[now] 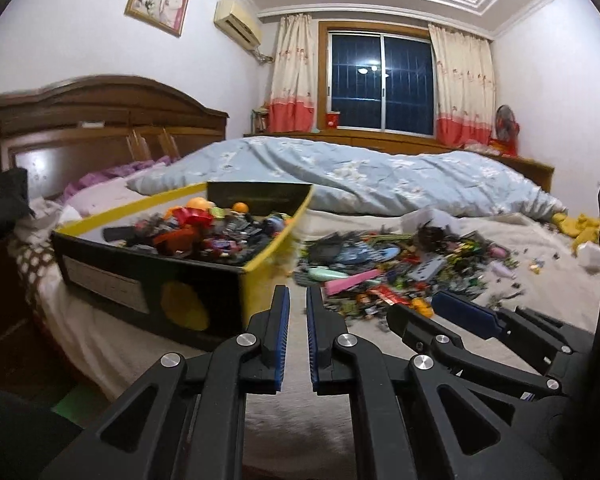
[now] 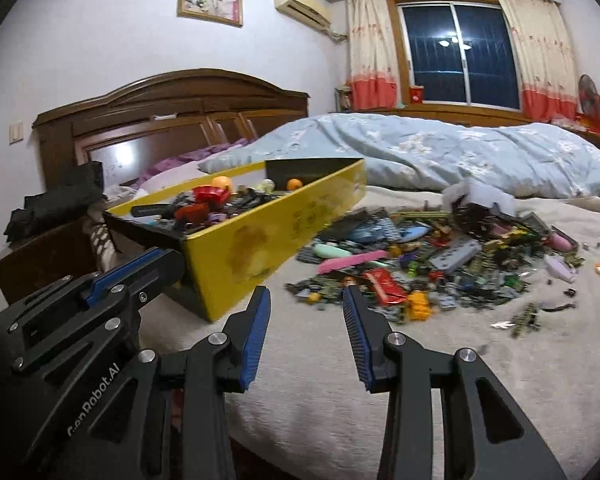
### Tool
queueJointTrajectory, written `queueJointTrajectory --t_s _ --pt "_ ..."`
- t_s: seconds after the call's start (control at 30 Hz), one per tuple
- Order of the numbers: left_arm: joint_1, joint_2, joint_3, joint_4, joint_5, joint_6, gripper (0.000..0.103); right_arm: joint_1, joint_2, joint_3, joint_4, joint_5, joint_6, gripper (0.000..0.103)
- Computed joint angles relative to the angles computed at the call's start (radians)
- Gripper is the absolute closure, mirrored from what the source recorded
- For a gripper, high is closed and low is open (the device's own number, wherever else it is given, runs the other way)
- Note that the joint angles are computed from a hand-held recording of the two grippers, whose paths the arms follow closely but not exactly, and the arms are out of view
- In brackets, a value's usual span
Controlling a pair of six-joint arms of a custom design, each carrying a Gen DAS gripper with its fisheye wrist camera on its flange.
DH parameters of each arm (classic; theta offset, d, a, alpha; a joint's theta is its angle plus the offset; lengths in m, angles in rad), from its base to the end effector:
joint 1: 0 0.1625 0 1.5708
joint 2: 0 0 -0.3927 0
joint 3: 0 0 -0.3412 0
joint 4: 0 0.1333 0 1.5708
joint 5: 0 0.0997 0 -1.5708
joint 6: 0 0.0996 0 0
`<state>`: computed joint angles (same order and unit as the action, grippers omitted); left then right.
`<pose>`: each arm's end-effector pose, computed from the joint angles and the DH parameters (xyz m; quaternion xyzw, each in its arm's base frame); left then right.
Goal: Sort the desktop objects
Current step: 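Move both open tools back to the Lego pile, then close the right tool on a long green beam while the left tool grasps a piece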
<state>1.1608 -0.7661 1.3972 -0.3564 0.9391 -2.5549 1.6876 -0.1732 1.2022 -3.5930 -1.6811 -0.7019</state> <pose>-0.0665 -0.6349 0.1157 0.1975 0.7553 -0.5497 0.2973 0.2031 -0.6811 -0.0327 0.3253 -0.8158 0.4415 0.1836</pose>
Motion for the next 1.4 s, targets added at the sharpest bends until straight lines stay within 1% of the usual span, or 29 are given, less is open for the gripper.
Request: queueJointTrajectory --t_s 0.07,0.13,0.2,0.37,0.5,0.67,0.73,0.8,0.87,0.97,1.1,1.17,1.2,1.23,1.27,1.3,1.33,1.37,1.4 --pt "0.001 0.010 -0.017 0.024 0.025 -0.027 0.094 -0.004 -0.009 0.008 -0.010 -0.007 0.028 0.065" --pt "-0.004 0.029 -0.043 0.045 0.030 -0.039 0.094 -0.015 -0.020 0.020 -0.020 -0.002 0.050 0.065" --pt "-0.005 0.046 -0.061 0.059 0.036 -0.043 0.094 -0.022 -0.026 0.025 -0.019 -0.008 0.054 0.065" --pt "-0.012 0.093 -0.118 0.121 0.047 -0.046 0.094 -0.039 -0.040 0.044 -0.039 -0.037 0.054 0.065" --pt "-0.022 0.132 -0.157 0.161 0.043 -0.018 0.094 -0.052 -0.049 0.067 -0.078 -0.065 0.029 0.065" --pt "-0.029 0.168 -0.199 0.200 0.068 -0.021 0.094 -0.065 -0.067 0.092 -0.114 -0.089 0.021 0.065" --pt "-0.032 0.179 -0.205 0.194 0.081 -0.010 0.094 -0.069 -0.071 0.095 -0.138 -0.100 -0.012 0.065" --pt "-0.034 0.183 -0.187 0.155 0.110 0.022 0.094 -0.074 -0.070 0.101 -0.185 -0.101 -0.048 0.065" --pt "-0.037 0.183 -0.161 0.102 0.138 0.058 0.094 -0.081 -0.080 0.114 -0.203 -0.098 -0.048 0.065" --pt "-0.045 0.199 -0.159 0.078 0.149 0.103 0.096 -0.095 -0.101 0.134 -0.198 -0.094 -0.039 0.065" --pt "-0.053 0.234 -0.196 0.105 0.137 0.136 0.096 -0.106 -0.103 0.136 -0.203 -0.118 -0.087 0.065" --pt "-0.058 0.245 -0.194 0.079 0.113 0.135 0.094 -0.107 -0.107 0.135 -0.185 -0.133 -0.129 0.065" --pt "-0.059 0.248 -0.187 0.061 0.108 0.129 0.091 -0.104 -0.105 0.128 -0.175 -0.150 -0.177 0.065" --pt "-0.058 0.250 -0.183 0.051 0.115 0.119 0.087 -0.100 -0.096 0.113 -0.177 -0.174 -0.265 0.060" --pt "-0.056 0.254 -0.181 0.055 0.131 0.105 0.076 -0.101 -0.086 0.105 -0.198 -0.184 -0.338 0.056" --pt "-0.055 0.256 -0.181 0.060 0.137 0.101 0.072 -0.105 -0.072 0.088 -0.232 -0.188 -0.436 0.046" --pt "-0.056 0.261 -0.186 0.072 0.140 0.099 0.072 -0.110 -0.068 0.079 -0.241 -0.186 -0.493 0.042" --pt "-0.055 0.271 -0.205 0.107 0.146 0.089 0.072 -0.117 -0.076 0.073 -0.221 -0.186 -0.539 0.041" --pt "-0.054 0.281 -0.228 0.148 0.151 0.072 0.072 -0.124 -0.091 0.074 -0.183 -0.186 -0.547 0.040"
